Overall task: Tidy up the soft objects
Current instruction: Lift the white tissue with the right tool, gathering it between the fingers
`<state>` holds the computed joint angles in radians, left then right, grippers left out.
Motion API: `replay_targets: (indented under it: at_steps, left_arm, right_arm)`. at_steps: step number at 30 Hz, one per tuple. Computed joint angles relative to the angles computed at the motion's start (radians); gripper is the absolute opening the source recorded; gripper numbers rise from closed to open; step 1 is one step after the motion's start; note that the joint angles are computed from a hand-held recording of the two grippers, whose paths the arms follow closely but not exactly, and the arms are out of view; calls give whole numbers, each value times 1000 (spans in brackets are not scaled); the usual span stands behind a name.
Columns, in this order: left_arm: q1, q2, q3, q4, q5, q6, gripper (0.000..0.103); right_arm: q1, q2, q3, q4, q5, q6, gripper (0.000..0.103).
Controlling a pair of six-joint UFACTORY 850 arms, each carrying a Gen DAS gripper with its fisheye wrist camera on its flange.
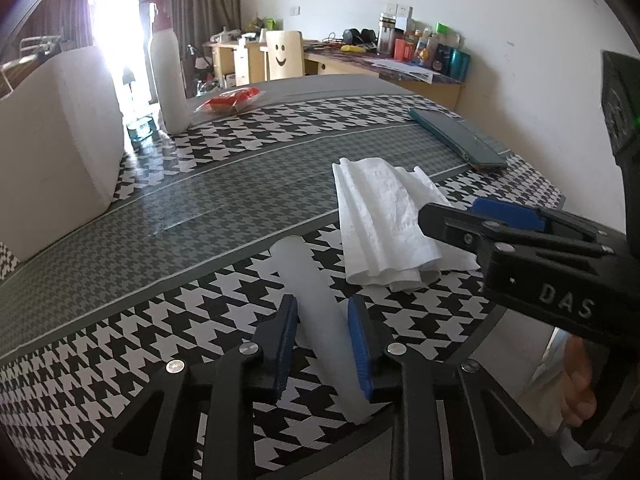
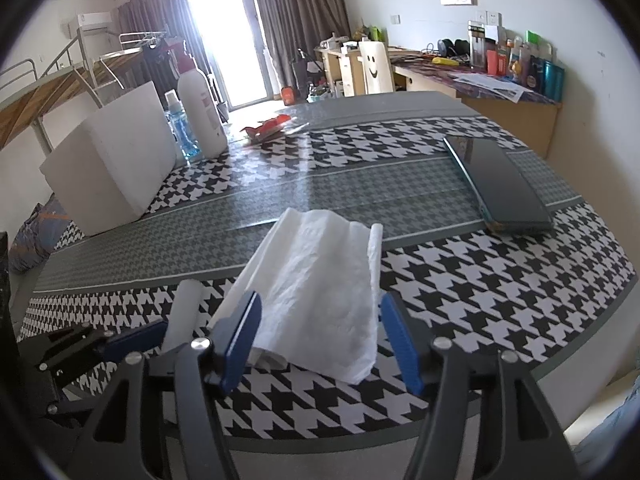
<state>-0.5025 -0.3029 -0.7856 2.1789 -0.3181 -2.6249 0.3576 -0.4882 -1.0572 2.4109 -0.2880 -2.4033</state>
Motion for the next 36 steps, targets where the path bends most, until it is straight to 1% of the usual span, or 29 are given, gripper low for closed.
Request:
replay_targets:
  at_steps: [5,8,15,22,24,29,34,36]
  left_arm:
    - [5,3,1,25,3,-17,23]
    - [12,21,18,66,-1,-45,21]
    - [9,61,57,60,-53,-23,20]
    - [26,85,83,109,-63,-70,20]
    - [30,88,86,127,-60,-84,20]
    - [36,94,92,133,-60,-97,20]
    - [46,103,102,163,-62,-126,20]
    - [52,109,108,176,-64,-141,20]
  right_arm:
    - [-6,6,10,-14,-22,15,67]
    - [-6,7,10,-8,-22,16,67]
    - [3,2,-1,-50,-18,53,67]
    - [20,-29,-42,-165,15,175,67]
    - [23,-38,-51,-172,28,186,67]
    - [33,-64,-86,-261,64,280,67]
    - [53,-69,-99,-163,122,178,67]
    - [64,-71,-104,-71,149,81,67]
